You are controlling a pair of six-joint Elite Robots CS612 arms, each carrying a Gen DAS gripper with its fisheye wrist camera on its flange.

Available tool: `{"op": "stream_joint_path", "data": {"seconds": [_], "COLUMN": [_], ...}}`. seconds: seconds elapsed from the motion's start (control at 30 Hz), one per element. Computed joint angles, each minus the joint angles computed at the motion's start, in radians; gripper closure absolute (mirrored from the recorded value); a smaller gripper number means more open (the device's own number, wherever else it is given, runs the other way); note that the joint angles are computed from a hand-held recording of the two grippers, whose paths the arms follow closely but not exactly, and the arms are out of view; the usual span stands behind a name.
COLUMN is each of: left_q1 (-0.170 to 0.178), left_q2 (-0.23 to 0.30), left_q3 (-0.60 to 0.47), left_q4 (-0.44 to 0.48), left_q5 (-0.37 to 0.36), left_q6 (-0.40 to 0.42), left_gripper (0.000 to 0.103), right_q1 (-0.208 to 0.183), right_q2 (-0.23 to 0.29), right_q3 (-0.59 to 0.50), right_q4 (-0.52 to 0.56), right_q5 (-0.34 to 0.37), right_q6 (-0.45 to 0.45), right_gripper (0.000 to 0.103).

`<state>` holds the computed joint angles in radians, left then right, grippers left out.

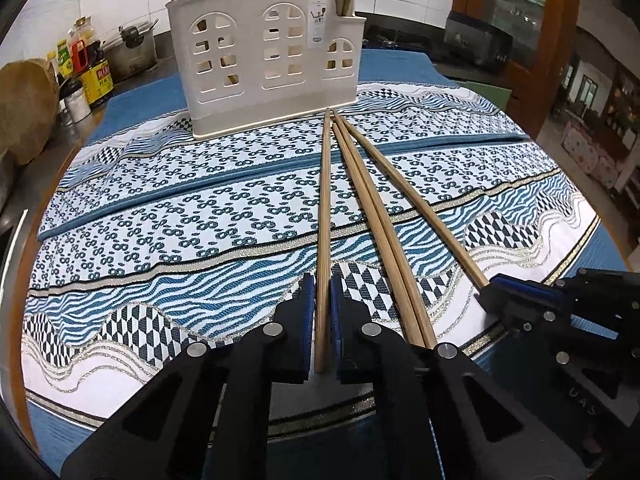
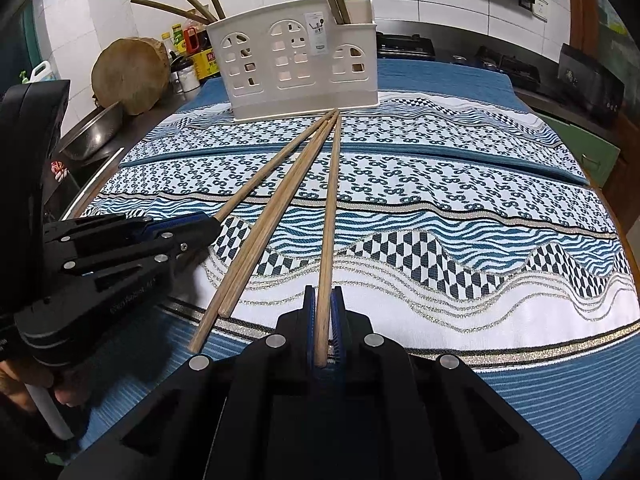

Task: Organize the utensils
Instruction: 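Close the left tool on a loose chopstick while the right tool holds its own, then lift both held chopsticks up over the white utensil holder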

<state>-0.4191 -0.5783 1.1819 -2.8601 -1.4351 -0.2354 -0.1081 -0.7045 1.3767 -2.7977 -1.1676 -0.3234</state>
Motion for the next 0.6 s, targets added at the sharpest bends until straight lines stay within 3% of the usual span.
{"op": "stream_joint_path", "data": {"seconds": [0.37,0.6], "left_q1": [0.012,0.019], "left_q2": [-0.001,-0.038], "left_q3": [-0.002,0.044], "left_q4": [-0.004,-0.093], "left_q5": [-0.069,-0.067], "left_q6": [-0.006,-0.002], "left_gripper": [0.097,0.097], "right_q1": [-0.010,-0.027], "right_q2": [-0.009,-0.043], "right_q3": [0.010,0.031], "right_q4": [-0.029,-0.135], "right_q5": [0.020,0.044], "right_q6": [0.010,0.013], "right_gripper": [0.096,0.096]}}
